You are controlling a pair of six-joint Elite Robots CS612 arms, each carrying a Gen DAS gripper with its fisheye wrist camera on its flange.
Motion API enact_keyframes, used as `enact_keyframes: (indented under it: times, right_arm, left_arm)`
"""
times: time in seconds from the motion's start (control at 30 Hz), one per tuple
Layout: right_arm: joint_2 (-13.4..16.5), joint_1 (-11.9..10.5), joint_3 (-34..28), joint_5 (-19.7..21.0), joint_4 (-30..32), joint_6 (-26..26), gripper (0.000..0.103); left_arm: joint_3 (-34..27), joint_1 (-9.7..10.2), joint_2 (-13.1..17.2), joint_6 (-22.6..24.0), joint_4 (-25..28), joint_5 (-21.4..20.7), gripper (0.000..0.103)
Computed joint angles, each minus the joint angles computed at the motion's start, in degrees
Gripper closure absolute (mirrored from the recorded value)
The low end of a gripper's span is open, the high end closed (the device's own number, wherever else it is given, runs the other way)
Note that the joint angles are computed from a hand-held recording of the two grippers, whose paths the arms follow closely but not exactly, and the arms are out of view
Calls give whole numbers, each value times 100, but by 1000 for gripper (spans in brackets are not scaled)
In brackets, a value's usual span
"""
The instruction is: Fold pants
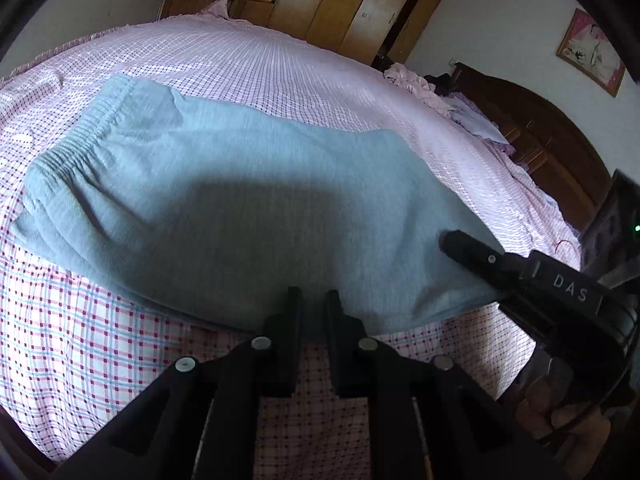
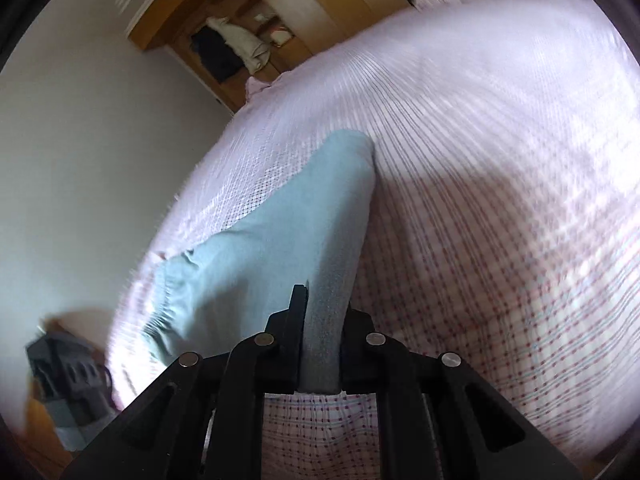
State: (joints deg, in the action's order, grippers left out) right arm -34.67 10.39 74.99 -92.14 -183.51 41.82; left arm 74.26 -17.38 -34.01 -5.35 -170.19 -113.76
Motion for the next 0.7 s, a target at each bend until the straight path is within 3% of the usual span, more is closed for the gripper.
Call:
enact_keyframes:
  times: [0.17,0.37,0.53,0.7]
  right_arm:
    - [-13,108,-218,-437,391,-518,98]
    - [-24,234,-337,-735,439,-1143,98]
    - [122,431,-748,-935,432,-2086,99]
    - [264,595,-1059,-1218,443,-3023,99]
  left_arm:
    - [-14,153,26,-75,81,-371,91]
    - [-59,237,25,-55,320,-577,92]
    - [-77,277,15,-175,392,-684,92]
    - [-126,511,20,-579,162,-906,91]
